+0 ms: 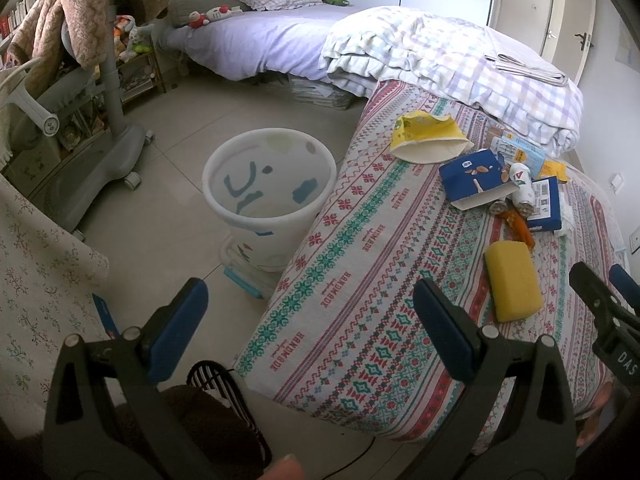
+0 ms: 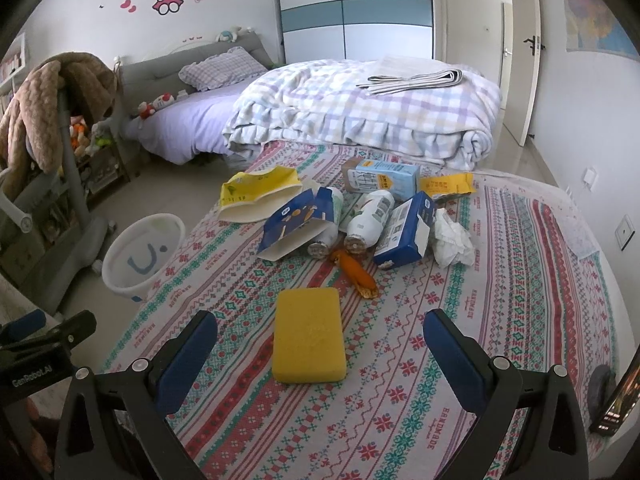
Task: Collect trash
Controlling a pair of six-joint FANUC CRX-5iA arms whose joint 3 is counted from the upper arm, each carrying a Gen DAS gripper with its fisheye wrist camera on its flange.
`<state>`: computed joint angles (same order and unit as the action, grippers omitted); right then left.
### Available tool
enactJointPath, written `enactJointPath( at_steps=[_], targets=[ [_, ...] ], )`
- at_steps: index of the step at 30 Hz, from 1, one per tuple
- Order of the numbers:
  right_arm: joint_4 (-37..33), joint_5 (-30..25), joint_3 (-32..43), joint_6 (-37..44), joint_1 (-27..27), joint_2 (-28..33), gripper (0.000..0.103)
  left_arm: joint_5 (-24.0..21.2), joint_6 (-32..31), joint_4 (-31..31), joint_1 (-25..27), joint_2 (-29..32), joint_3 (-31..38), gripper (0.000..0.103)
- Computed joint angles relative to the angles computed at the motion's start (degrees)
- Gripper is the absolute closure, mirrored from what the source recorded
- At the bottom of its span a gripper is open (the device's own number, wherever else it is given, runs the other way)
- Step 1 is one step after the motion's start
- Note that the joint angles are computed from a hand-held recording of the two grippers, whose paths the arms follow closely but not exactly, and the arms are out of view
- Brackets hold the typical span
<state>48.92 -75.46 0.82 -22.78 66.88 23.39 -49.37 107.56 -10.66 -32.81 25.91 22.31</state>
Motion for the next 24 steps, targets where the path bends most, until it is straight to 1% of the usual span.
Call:
enactJointPath(
  at_steps=[24],
  targets=[
    [-0.4,0.2,0.5,-0.2,0.1,0.3,0.0,-0.3,0.3,-0.3,-0.1,-0.2,0.1,0.001]
  ],
)
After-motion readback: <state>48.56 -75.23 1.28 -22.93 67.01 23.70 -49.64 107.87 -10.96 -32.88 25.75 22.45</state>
